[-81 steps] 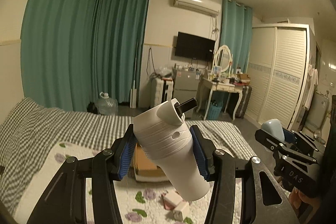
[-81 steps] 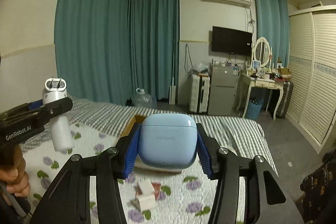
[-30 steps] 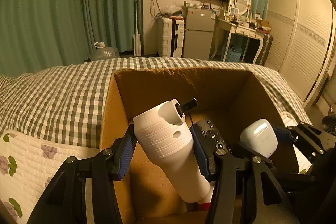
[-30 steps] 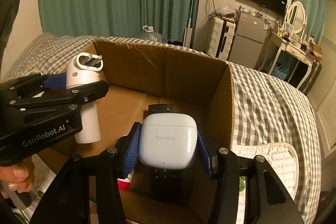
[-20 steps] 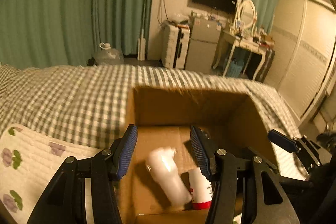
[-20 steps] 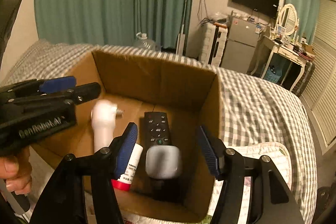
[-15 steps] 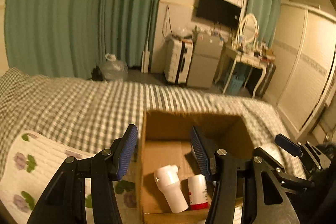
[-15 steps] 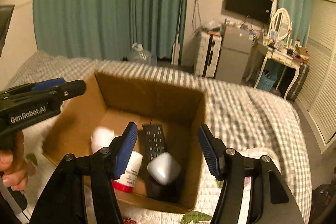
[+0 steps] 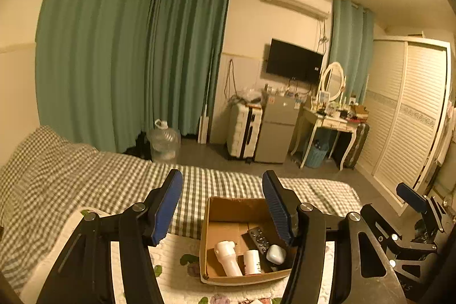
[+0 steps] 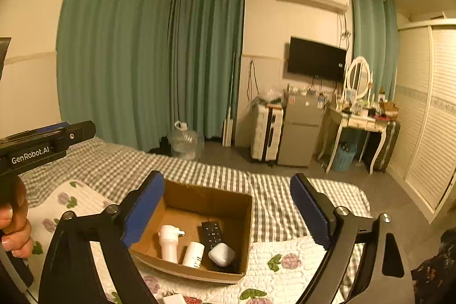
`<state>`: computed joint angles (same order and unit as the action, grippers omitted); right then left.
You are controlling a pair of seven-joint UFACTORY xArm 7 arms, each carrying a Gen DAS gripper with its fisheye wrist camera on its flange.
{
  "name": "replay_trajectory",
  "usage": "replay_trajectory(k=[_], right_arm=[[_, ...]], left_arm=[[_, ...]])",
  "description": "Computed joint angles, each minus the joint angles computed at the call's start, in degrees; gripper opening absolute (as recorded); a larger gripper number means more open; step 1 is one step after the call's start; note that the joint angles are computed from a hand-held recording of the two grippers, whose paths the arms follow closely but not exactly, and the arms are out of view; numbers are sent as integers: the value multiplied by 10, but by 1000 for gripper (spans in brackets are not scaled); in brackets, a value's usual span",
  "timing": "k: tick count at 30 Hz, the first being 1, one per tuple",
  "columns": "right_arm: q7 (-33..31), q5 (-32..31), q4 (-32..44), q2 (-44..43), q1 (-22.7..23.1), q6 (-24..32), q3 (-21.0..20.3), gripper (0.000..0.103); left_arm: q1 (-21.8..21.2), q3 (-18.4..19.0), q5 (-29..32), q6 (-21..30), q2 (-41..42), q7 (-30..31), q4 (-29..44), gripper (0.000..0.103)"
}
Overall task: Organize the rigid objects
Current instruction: 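Move both tools back toward the white chargers on the quilt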
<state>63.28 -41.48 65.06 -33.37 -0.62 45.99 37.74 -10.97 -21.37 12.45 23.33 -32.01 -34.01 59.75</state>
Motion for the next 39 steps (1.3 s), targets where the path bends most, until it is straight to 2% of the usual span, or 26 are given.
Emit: replay_trajectory(k=[3,7,9,20,28,34,39], right_arm=[[-19,5,22,-18,8,30,11,95],[-39,25,42,-55,6,58,28,98],[-48,42,44,-76,1,63,33,103],[-91,131,30,-162,-37,82,84,103],[-100,199,-20,-202,-56,65,100,103],[-73,243,-83,-196,-29,49,100,103],[-39,244,-128,-166,-7,36,105,103]], left_arm=[[-22,19,-17,19,-33,16,-2,63],[-21,18,-24,44,-76,27,-8,64],[-24,19,-31,48,-99,33,-19,64],[-42,10,-70,74,-163,42,-90,65],[-40,-3,-71,74,-169,36,-123,65],[-50,2,-73,59,-149,34,-155,65],[-47,-3,-55,31,-129,33,-198,65]])
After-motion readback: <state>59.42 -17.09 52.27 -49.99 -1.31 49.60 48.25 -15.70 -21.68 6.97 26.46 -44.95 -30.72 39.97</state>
